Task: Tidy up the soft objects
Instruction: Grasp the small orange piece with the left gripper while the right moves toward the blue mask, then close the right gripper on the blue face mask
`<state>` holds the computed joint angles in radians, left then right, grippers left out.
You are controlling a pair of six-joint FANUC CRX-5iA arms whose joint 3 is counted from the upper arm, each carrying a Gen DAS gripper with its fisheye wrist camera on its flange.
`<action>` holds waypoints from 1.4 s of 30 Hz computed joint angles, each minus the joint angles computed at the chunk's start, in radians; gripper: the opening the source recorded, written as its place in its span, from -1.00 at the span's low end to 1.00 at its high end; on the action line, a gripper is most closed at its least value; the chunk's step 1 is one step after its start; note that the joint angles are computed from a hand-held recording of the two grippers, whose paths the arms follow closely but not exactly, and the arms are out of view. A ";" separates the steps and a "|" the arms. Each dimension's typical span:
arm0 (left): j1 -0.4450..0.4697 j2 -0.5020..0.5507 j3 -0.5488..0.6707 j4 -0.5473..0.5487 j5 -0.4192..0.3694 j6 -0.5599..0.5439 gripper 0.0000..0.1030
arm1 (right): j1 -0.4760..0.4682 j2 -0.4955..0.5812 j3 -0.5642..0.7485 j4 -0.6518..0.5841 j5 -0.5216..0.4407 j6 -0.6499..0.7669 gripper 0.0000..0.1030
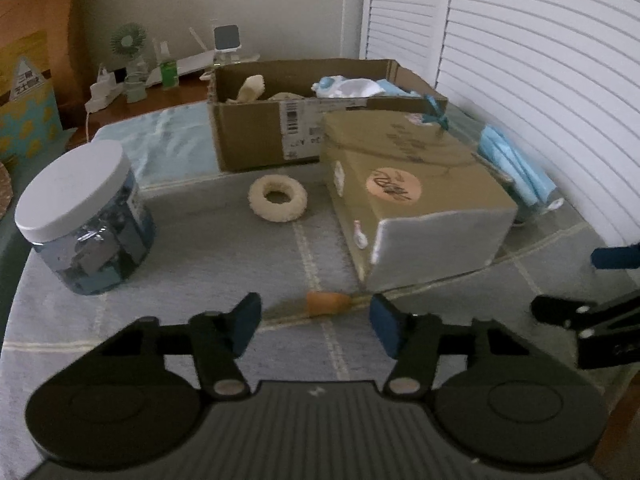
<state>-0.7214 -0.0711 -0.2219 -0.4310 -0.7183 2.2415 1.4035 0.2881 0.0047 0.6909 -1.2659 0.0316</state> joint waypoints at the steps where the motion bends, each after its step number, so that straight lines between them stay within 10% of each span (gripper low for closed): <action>1: 0.003 0.001 -0.003 0.010 0.008 -0.003 -0.04 | 0.000 0.003 0.000 -0.004 -0.002 0.002 1.00; 11: -0.008 -0.004 -0.005 -0.015 0.016 0.062 -0.55 | 0.006 -0.013 -0.047 0.036 0.034 -0.066 1.00; 32: 0.013 -0.033 -0.025 -0.036 -0.014 0.045 -0.55 | -0.037 -0.005 -0.036 0.170 -0.017 -0.083 1.00; 42: 0.023 -0.034 -0.029 -0.019 -0.002 0.035 -0.55 | -0.090 0.048 0.022 0.153 -0.022 -0.044 0.70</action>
